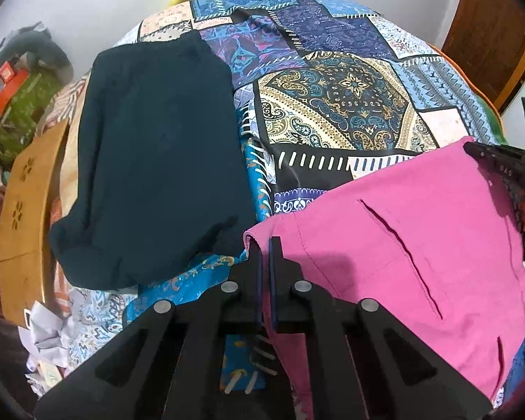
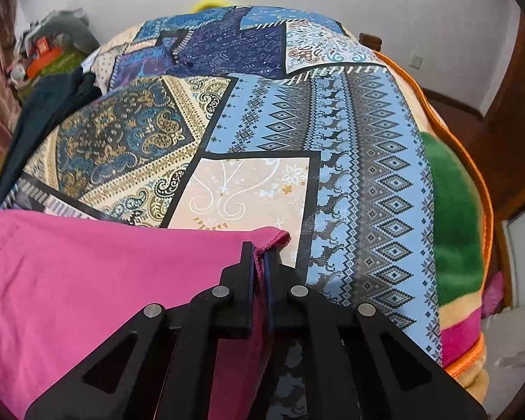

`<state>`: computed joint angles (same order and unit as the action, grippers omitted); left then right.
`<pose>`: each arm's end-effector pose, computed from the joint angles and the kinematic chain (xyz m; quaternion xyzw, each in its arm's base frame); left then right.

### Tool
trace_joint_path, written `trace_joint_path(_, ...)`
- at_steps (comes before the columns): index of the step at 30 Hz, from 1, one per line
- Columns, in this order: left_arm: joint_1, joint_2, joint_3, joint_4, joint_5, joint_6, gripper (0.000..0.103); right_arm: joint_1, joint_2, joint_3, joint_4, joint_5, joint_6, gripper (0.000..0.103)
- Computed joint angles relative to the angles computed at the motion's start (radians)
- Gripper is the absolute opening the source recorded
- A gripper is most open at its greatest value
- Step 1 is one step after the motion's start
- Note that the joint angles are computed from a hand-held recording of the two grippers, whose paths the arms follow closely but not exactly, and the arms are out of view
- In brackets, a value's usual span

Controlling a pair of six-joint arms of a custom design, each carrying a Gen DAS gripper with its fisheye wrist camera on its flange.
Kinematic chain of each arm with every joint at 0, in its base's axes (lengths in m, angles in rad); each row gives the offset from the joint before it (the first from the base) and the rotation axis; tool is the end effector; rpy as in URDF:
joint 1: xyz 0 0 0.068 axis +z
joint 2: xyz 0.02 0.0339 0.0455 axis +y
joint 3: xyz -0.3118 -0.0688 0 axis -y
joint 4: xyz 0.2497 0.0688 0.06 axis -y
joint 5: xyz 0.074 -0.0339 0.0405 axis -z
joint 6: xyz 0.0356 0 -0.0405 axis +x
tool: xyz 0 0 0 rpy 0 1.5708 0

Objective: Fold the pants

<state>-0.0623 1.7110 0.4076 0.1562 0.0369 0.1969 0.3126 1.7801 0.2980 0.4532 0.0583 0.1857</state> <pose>0.2319 -0.0158 0.0974 0.1302 0.9688 -0.0039 0.2109 0.2130 0.0667 0.0812 -0.0533 0.9617 0.0388 0.2662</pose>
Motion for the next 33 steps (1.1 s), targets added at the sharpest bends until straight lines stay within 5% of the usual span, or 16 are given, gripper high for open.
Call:
trace_joint_path(9,0.060,-0.146,0.020,-0.154,0.080,0.029,0.011,0.027,-0.190,0.013,-0.172,0.051,0.026,0.019)
trace_joint_path(18,-0.009,-0.331,0.025,-0.251,0.120,-0.002,0.047,0.247,-0.490,0.037,-0.335,0.041,0.081,0.043)
trace_joint_path(24,-0.108,-0.296,0.027,-0.259,0.072,-0.021,0.065,0.399,-0.368,0.069,-0.255,-0.042,0.195,0.072)
trace_joint_path(33,-0.152,-0.116,0.006,-0.204,0.065,-0.014,0.067,0.478,-0.077,0.120,-0.190,-0.218,0.272,0.072)
